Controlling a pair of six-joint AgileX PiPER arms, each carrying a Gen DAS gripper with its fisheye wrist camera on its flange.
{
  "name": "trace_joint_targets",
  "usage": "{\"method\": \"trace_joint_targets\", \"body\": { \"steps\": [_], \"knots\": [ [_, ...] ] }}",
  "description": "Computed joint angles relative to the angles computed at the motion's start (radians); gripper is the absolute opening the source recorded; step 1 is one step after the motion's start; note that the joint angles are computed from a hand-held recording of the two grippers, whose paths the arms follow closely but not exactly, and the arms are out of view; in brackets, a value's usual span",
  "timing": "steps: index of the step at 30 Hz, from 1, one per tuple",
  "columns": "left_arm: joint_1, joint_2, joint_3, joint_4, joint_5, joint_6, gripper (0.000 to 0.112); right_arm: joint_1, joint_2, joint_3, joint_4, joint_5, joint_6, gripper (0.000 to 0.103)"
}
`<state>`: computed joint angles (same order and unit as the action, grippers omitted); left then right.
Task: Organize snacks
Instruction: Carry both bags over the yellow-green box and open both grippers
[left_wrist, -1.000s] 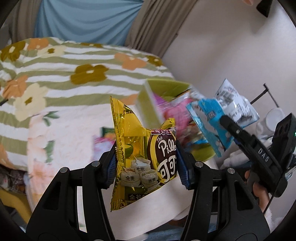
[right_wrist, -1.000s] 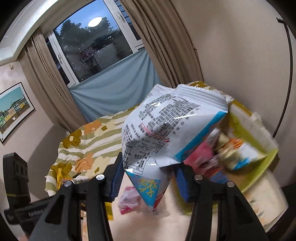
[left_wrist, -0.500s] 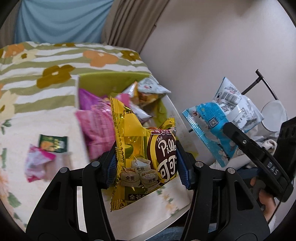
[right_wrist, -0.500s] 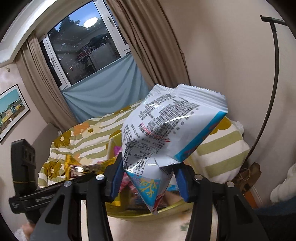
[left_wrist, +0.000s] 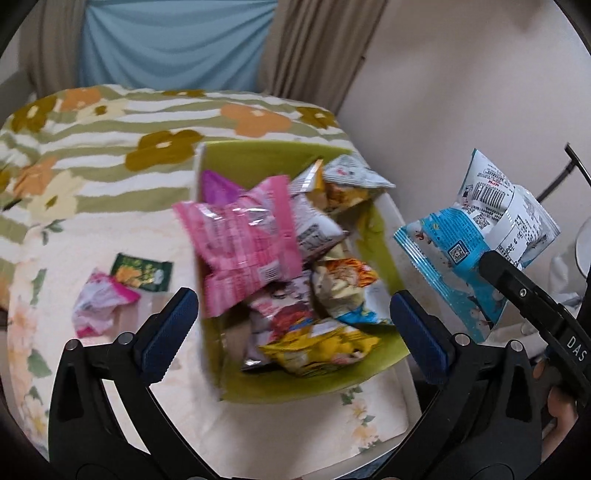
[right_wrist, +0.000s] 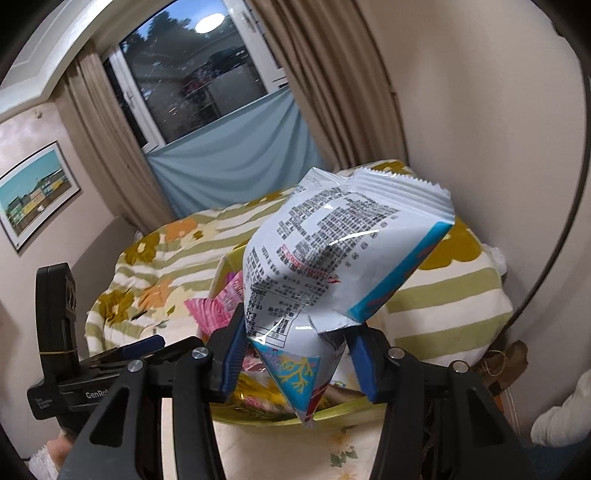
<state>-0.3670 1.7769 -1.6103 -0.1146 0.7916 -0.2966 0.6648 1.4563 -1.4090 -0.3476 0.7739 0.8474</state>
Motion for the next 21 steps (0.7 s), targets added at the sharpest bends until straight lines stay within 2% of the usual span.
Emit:
{"method": "trace_joint_targets", "body": {
  "steps": [4, 16, 18, 19, 20, 21],
  "knots": [
    [0.030, -0.054, 0.064, 0.039, -0.001, -0.044, 0.103, -0.017, 0.033, -0.021, 0.093, -0.023, -0.098, 0.047],
    [0.136, -0.207, 0.274, 0.038, -0.037, -0.088, 0.103, -0.034, 0.205, -0.160, 0.315, -0.034, -0.319, 0.050],
    [0.150, -0.224, 0.294, 0.036, -0.038, -0.092, 0.103, -0.046, 0.243, -0.187, 0.336, -0.026, -0.329, 0.071],
    [0.154, -0.233, 0.305, 0.038, -0.039, -0.095, 0.103, -0.050, 0.264, -0.203, 0.331, -0.005, -0.320, 0.087],
    [0.157, -0.243, 0.318, 0.044, -0.041, -0.101, 0.103, -0.050, 0.266, -0.200, 0.324, -0.003, -0.310, 0.095],
    [0.158, -0.254, 0.332, 0.051, -0.042, -0.110, 0.103, -0.051, 0.262, -0.189, 0.317, -0.008, -0.302, 0.095]
  ]
}}
